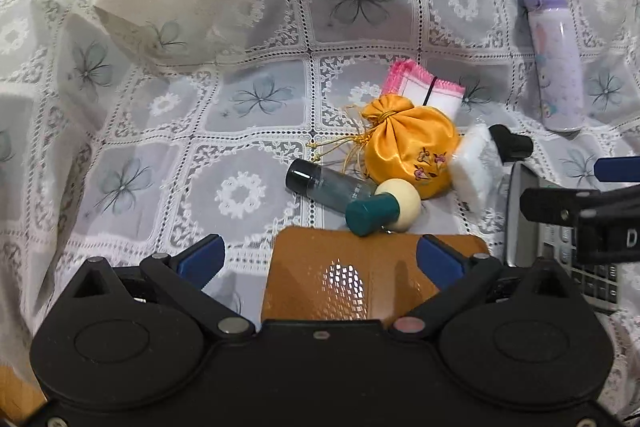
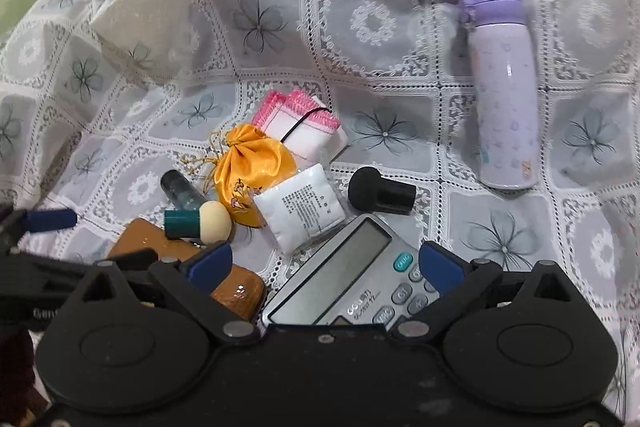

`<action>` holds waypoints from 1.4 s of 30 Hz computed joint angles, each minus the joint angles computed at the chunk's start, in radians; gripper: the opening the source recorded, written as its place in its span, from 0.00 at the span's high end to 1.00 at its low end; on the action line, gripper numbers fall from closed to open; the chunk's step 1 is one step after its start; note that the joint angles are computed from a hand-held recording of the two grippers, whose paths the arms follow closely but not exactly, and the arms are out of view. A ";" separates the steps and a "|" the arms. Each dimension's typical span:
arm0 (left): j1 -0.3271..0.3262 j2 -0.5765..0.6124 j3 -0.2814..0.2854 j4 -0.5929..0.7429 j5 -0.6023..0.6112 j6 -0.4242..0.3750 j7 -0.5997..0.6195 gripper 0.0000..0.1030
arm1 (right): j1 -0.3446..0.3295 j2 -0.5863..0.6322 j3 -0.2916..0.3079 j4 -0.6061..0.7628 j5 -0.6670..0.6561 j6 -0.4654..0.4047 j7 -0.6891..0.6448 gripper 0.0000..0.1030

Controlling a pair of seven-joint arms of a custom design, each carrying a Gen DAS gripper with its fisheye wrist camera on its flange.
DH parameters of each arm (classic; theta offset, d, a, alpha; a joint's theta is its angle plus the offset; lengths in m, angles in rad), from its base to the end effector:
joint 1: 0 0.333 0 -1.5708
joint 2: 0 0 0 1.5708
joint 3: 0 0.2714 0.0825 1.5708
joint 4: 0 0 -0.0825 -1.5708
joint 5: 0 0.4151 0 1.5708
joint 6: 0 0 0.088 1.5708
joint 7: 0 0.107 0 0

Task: Organize soft objects
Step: 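Reach the left tool to the teal-and-cream brush while the right tool reaches the white packet, then close the left tool on the teal brush while the right tool grips the white packet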

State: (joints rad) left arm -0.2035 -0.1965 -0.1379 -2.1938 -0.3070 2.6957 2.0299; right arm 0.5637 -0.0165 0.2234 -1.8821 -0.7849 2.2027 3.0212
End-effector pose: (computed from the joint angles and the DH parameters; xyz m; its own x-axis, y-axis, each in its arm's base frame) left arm 0.5450 -0.1859 0.4911 -0.5310 -0.8461 -0.0471 -0.6211 0.4264 -0.6576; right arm 0.4549 0.4229 0.5016 -0.2549 -0.9636 -0.0808 -0.6800 0.2380 -0.6935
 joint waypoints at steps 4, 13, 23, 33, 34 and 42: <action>0.015 0.053 -0.014 0.045 0.052 0.005 -0.039 0.04 | -0.005 0.027 -0.011 0.016 0.005 0.010 -0.027 0.03; 0.056 0.157 -0.037 0.144 0.261 0.000 -0.213 0.04 | -0.008 0.067 -0.035 0.041 0.007 0.042 -0.081 0.04; 0.069 0.216 -0.036 0.207 0.357 -0.014 -0.310 0.04 | -0.001 0.141 -0.064 0.098 0.019 0.088 -0.194 0.21; 0.079 0.184 -0.026 0.219 0.069 -0.132 -0.113 0.04 | 0.007 0.181 -0.100 0.112 -0.001 0.179 -0.263 0.38; 0.079 0.181 -0.027 0.218 0.060 -0.134 -0.105 0.04 | 0.005 0.179 -0.102 0.106 0.002 0.194 -0.265 0.40; 0.061 0.157 -0.033 0.204 0.013 -0.141 -0.038 0.04 | 0.006 0.125 -0.107 0.053 -0.090 0.214 -0.150 0.44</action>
